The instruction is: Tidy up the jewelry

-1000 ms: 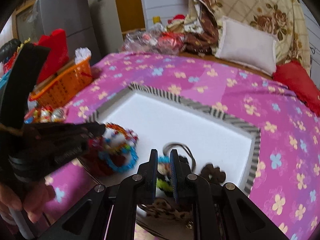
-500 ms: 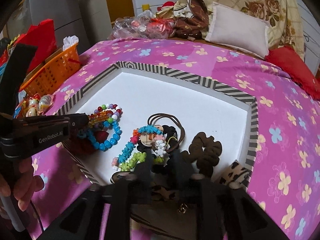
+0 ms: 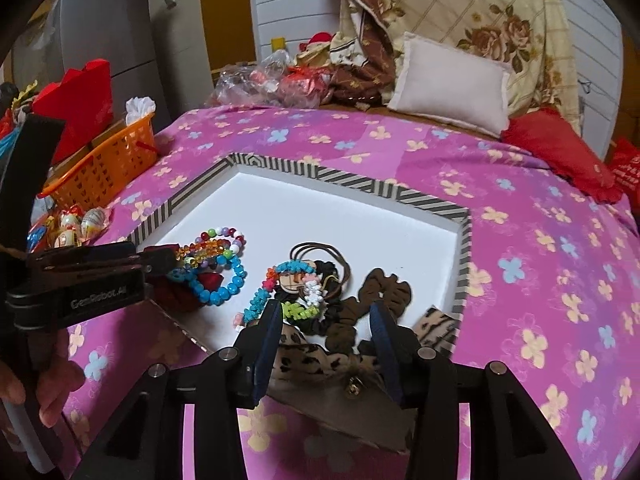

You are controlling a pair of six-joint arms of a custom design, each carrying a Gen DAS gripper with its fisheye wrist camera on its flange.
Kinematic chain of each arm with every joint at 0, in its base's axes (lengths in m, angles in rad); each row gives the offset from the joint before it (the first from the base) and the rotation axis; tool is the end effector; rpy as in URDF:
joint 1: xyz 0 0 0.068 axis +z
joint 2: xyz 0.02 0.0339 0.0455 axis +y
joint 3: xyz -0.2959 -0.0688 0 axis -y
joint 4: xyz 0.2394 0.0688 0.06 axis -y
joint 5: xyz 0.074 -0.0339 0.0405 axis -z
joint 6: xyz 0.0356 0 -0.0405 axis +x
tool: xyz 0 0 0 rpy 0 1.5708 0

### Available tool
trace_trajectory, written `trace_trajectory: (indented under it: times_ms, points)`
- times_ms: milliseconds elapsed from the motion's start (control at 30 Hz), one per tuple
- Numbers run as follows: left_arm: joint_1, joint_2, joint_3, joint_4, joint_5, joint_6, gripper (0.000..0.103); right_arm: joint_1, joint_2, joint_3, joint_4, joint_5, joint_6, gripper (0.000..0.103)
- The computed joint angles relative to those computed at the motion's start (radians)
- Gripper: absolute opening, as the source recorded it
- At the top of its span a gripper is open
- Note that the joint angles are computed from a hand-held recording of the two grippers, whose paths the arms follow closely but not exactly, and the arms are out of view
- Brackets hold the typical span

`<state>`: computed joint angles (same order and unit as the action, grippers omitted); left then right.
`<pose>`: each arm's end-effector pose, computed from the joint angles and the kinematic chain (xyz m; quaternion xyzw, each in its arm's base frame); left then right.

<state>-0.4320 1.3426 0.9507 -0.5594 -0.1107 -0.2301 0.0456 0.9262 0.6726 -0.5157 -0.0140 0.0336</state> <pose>0.2384 -0.1056 0.2767 0.0791 0.9478 -0.0491 0.3050 0.1675 0.0081 0.2718 -0.0083 0.9207 0.0219 0.3895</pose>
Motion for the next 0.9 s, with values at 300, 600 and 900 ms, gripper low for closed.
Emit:
trace_trajectory:
  times_ms: [300, 600, 900]
  points:
    - [-0.048, -0.131, -0.081, -0.012, -0.09, -0.014, 0.054, 0.017, -0.076, -0.008, -0.059, 0.054, 0.054, 0.049]
    - [-0.107, -0.237, -0.146, -0.062, -0.144, -0.059, 0.054, 0.135, -0.174, -0.006, -0.142, 0.161, 0.118, 0.064]
    - [-0.155, -0.318, -0.184, -0.119, -0.184, -0.123, 0.054, 0.256, -0.23, -0.005, -0.221, 0.245, 0.208, 0.064]
